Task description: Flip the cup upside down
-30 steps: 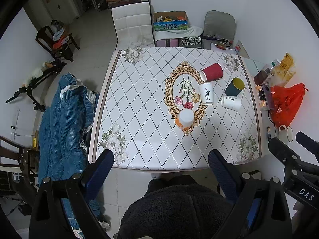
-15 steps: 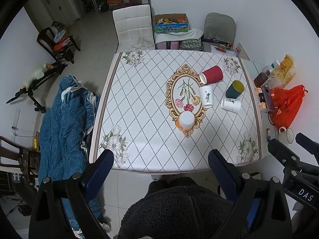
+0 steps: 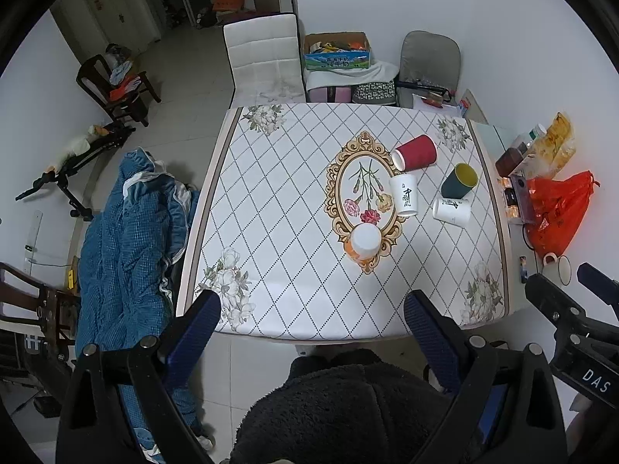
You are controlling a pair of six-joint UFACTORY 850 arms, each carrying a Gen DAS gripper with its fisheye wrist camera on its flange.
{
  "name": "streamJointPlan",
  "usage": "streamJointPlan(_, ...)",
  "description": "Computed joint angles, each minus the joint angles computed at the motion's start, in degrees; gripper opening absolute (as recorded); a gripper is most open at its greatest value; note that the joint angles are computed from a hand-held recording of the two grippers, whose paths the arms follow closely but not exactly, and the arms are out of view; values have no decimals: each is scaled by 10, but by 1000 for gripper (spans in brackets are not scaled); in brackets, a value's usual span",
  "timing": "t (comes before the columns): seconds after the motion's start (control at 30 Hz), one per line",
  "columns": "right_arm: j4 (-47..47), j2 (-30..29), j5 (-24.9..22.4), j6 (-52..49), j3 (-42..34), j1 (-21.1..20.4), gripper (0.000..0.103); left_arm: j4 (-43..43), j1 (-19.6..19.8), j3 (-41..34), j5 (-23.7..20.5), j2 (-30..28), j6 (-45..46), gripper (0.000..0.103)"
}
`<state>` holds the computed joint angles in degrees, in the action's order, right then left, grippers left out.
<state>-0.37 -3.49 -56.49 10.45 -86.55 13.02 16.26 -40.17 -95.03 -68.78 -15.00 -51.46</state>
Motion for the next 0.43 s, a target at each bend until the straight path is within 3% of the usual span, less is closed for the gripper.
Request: streamJointPlan(0.43,-1,0,0,1,-2,0,97,5,1,2,4,2,-2,97)
